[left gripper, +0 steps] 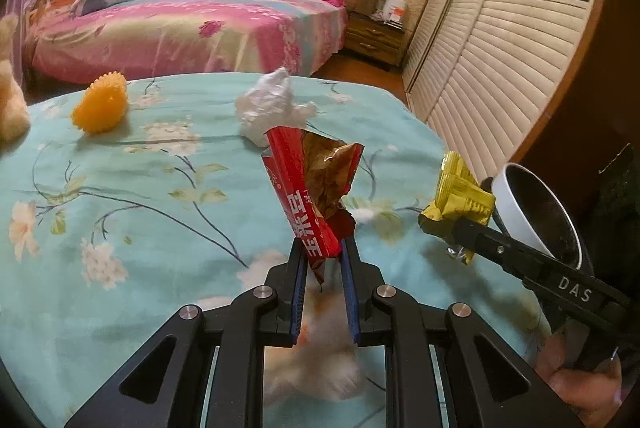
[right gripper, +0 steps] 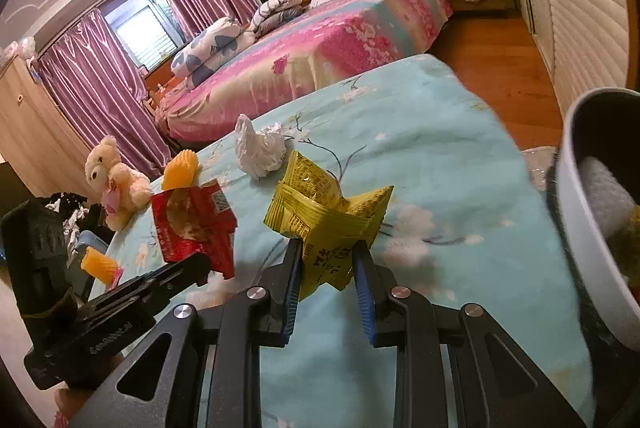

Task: Collect trash
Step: 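Carry the red wrapper with the left tool while the right tool carries the yellow bag over the bin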

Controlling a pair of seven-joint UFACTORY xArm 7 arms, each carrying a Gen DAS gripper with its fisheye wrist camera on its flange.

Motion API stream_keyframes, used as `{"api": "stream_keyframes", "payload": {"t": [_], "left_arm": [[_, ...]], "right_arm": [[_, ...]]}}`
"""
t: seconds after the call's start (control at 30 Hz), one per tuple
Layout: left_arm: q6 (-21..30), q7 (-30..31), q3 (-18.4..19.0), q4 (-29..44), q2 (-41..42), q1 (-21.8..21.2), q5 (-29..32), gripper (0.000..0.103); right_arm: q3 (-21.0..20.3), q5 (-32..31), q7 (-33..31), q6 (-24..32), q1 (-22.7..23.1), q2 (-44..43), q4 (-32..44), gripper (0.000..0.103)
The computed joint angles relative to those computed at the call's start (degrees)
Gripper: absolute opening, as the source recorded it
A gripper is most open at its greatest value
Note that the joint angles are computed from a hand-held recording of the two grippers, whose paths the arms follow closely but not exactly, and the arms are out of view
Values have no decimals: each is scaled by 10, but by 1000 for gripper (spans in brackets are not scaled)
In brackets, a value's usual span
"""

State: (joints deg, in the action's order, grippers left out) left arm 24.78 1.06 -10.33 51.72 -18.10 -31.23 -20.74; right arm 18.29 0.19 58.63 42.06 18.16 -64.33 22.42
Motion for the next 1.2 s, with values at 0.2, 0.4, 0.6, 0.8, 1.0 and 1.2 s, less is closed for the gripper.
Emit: {"api": "stream_keyframes", "payload": {"t": [0.2,0.4,0.6,0.8,1.0,1.2], "left_arm": [[14,4,-5,0,-8,-9,0,16],[14,-2,-17,6,-6,-14,7,16],[14,-21,-32,3,-16,-26,27,16],[15,-23,-36,15,-8,-42,28,16],[13,-18,-41,28,8,-54,24,16],[8,-13,-45,48,30,-65,12,16]], "right_arm": [[2,-1,2,37,7,-40,-2,25],[10,-2,5,81,10,-87,-6,25],[11,-1,6,119,6,-133,-11,25],[15,2,6,160,1,-178,-12,25],[14,2,1,208,-11,-223,-8,25],[8,2,-15,258,-27,-271,-5,25]]}}
